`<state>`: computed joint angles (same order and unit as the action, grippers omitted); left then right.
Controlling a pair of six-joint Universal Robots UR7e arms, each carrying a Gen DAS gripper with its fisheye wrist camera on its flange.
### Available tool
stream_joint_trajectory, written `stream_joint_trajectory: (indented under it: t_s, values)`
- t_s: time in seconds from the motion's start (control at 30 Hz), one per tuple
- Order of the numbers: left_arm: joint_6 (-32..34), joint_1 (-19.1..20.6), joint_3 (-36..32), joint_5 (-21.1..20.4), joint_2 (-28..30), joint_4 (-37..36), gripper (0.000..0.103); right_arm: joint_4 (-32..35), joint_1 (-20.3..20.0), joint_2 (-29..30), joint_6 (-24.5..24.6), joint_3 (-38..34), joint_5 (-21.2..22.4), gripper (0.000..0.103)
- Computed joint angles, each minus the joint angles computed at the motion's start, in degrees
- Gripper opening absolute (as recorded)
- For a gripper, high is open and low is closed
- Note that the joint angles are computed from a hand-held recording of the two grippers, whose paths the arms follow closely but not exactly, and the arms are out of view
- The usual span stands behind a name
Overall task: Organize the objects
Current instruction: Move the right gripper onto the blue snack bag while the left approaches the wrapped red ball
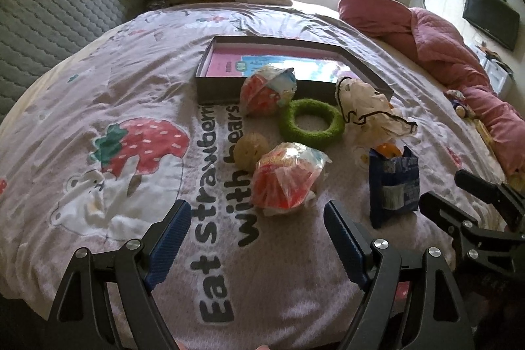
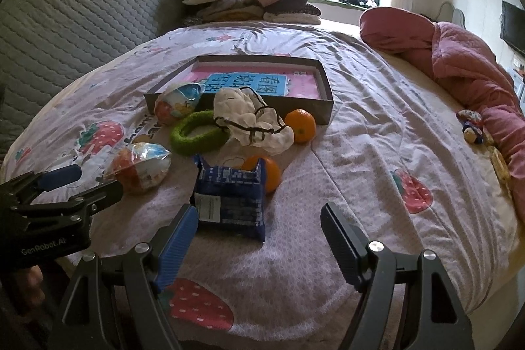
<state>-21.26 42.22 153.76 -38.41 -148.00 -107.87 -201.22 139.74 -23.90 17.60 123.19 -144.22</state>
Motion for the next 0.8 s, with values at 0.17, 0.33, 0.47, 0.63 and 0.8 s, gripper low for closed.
stream_joint_trajectory:
  t_s: [0.17, 0.33, 0.47, 0.63, 0.8]
  values:
    - [7.3, 5.8, 1.3, -1.9, 7.7, -14.4, 0.084, -1.3, -1.1, 0.8, -0.5, -0.4, 1.2, 0.077]
    - [12.5, 8.9, 2.0, -3.7, 13.1, -24.0, 0.084, -1.6, -2.2, 1.6, -0.8, -1.2, 2.4, 0.077]
    - [15.1, 9.9, 2.4, -4.6, 15.7, -28.6, 0.084, -1.2, -2.8, 2.1, -0.7, -1.9, 3.1, 0.077]
    - [17.9, 11.2, 2.5, -5.0, 19.8, -34.5, 0.084, -0.8, -3.6, 2.8, -1.0, -2.7, 3.2, 0.077]
    - [20.0, 11.7, 2.7, -5.0, 22.2, -38.9, 0.084, -2.4, -4.6, 3.4, -1.0, -2.8, 4.1, 0.077]
